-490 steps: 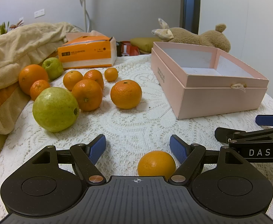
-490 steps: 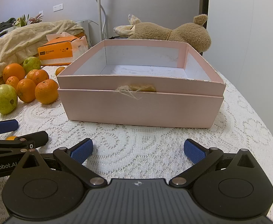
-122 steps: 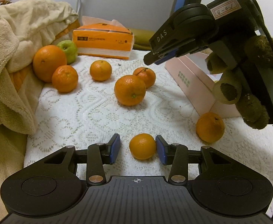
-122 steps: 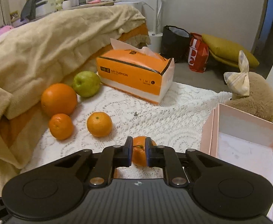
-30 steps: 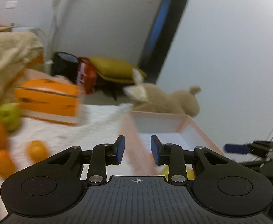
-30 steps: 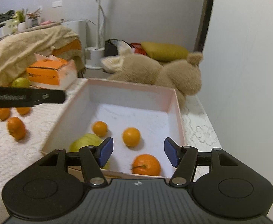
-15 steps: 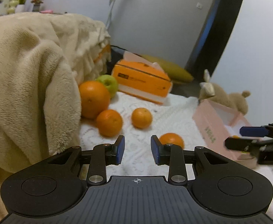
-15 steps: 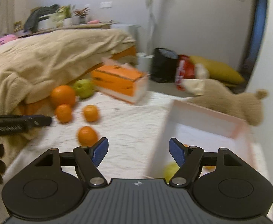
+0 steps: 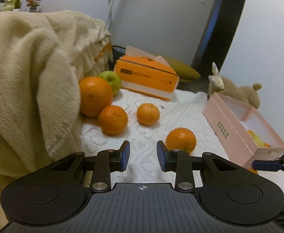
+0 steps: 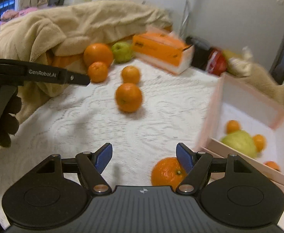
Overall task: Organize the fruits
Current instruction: 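Move both grippers back from the box toward the fruit on the table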
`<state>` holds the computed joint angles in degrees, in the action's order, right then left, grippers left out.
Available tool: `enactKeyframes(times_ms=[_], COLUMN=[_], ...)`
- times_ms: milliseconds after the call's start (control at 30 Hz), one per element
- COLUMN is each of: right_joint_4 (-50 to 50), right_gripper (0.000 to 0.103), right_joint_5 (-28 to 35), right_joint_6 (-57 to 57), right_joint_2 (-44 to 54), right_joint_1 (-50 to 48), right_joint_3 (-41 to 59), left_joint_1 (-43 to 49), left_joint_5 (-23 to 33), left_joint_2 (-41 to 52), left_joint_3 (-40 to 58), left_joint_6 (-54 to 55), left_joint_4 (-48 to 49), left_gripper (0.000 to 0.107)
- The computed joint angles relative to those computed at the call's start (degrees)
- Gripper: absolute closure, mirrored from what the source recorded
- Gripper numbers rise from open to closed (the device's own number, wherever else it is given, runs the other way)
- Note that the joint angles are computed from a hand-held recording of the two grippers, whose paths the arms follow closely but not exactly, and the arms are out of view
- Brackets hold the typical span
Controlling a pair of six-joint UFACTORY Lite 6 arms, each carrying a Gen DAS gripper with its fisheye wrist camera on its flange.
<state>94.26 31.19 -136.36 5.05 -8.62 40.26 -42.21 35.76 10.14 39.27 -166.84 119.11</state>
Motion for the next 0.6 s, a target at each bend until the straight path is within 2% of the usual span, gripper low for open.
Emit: enactKeyframes(times_ms=[133, 233, 333, 433, 533, 600], right_joint_4=[-2.69, -0.06, 1.72, 2.60, 1.56, -0.08], right_gripper=[0.027, 0.027, 0.027, 0.027, 0.027, 0.027], right_joint_5=[6.39, 6.39, 5.28, 6.24, 8.51, 10.88], right_joint_6=[-2.12, -5.14, -4.70, -3.79, -2.07, 0.04], right_joint_2=[-1.50, -0.60, 3.36, 7.99, 12.88, 14.37], right_joint_1=[-7.91, -10.94, -12.52, -14.79, -17.16, -18.61], right_joint_3=[-2.57, -3.18, -0.94, 1.66, 4.42, 5.72], left_joint_1=[-1.19, -2.57, -4.88, -5.77, -2.39, 1.83], left_joint_5=[-0.23, 0.79, 5.05, 8.60, 7.03, 4.07], left_joint_2=[2.42, 3.75, 3.79, 2.11, -0.36, 1.12], left_joint_3=[1.79, 2.77, 2.64, 3.34, 6.47, 12.62], left_joint_6=[1.18, 2.20, 3.85, 10.01, 17.95, 28.41], left_joint_4=[-0.20, -1.26, -4.14, -7.29, -9.99, -16.48], left_gripper=[0.073, 0.073, 0.073, 0.073, 0.072, 0.072])
